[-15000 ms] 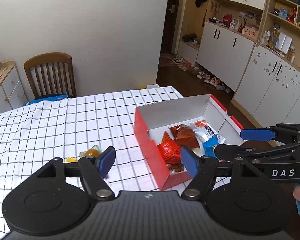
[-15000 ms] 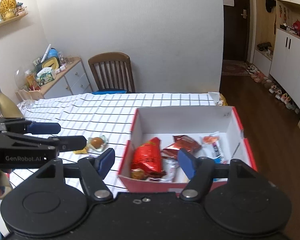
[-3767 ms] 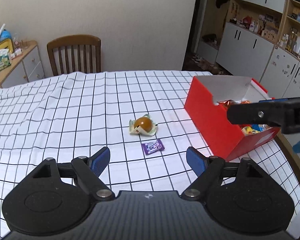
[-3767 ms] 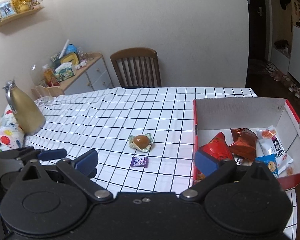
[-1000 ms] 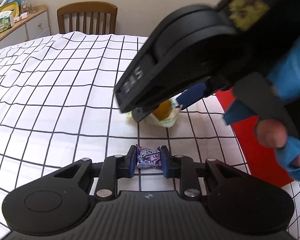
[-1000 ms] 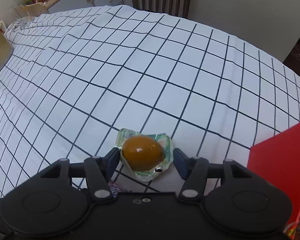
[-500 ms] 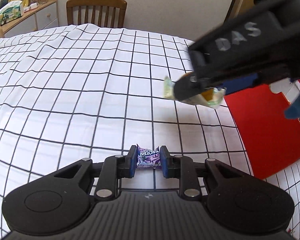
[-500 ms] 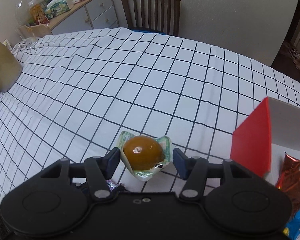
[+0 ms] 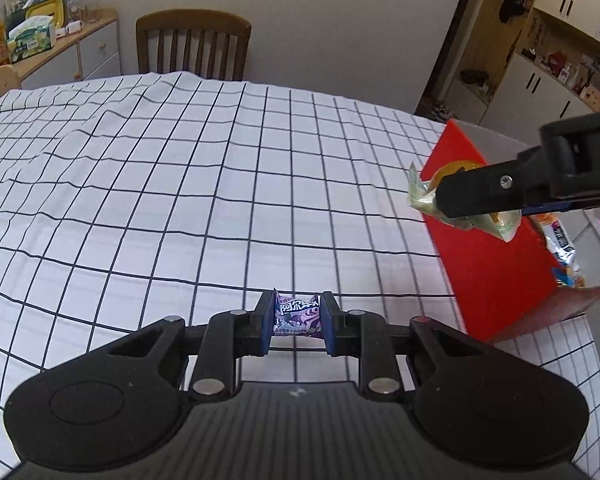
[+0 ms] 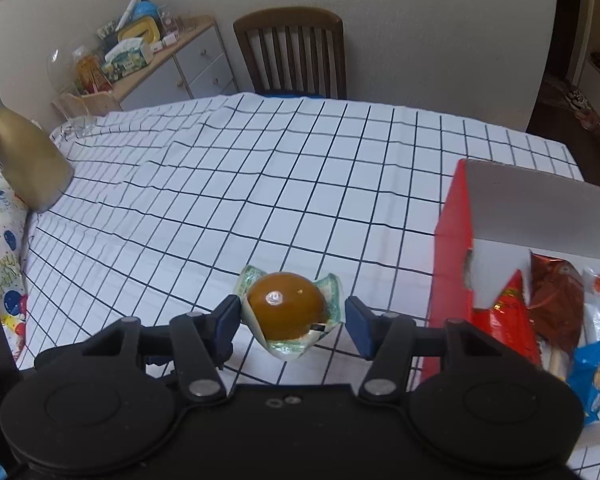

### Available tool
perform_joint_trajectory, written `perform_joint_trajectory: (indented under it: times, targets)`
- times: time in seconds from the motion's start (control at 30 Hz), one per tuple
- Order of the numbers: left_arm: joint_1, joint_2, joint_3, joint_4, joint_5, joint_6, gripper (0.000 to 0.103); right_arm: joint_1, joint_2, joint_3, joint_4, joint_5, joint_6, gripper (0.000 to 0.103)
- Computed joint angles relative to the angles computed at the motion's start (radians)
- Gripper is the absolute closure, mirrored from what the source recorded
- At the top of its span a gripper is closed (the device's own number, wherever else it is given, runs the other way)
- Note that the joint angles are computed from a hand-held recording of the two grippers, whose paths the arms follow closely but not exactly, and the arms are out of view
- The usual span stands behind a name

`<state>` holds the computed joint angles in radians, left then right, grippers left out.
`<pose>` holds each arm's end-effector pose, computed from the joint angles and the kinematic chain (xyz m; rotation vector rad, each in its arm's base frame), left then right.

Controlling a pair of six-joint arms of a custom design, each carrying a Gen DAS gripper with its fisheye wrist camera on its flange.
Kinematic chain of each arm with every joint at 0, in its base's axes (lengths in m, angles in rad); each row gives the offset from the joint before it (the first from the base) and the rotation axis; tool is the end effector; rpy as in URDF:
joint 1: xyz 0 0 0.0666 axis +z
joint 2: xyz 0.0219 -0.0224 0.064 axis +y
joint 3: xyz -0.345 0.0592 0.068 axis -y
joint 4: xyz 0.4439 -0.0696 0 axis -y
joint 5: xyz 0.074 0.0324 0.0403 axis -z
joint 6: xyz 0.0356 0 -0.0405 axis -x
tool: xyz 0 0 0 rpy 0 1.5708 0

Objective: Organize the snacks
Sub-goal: 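Carry the purple and orange candies over the red box with both grippers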

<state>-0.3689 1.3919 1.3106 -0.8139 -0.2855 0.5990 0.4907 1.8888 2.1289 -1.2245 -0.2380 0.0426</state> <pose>0.5047 -0.1848 0.3616 -0.3985 2.3858 -0.0875 0.6008 0.3301 0.4520 -0.7703 2.4662 0.4742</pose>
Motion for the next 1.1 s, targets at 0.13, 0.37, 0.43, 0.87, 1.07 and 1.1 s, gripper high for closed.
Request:
perform_joint_trajectory:
  times: [0.13,0.37,0.43,0.87,1.07,1.1]
  targets:
    - [-0.024,-0.006,0.028,-0.013,-0.004,0.011,0.079,-0.023,-0.064,-0.066,0.039,-0.012,-0.007,0.047]
    - [-0.081,0.018,0.113,-0.028,-0.024,0.003,0.079,-0.084,-0.150,-0.146,0.089,-0.049,-0.002,0.047]
    - [-0.100,0.029,0.141,-0.030,-0.032,-0.005,0.079,-0.104,-0.175,-0.169,0.106,-0.057,0.003,0.047]
    - [-0.212,0.179,0.376,-0.078,-0.065,-0.041,0.079,-0.257,-0.268,-0.265,0.158,-0.124,0.049,0.047]
    - [-0.242,0.271,0.503,-0.109,-0.079,-0.038,0.079,-0.316,-0.278,-0.278,0.163,-0.140,0.076,0.047]
    - [-0.246,0.289,0.527,-0.117,-0.080,-0.038,0.079,-0.325,-0.277,-0.278,0.164,-0.143,0.081,0.047]
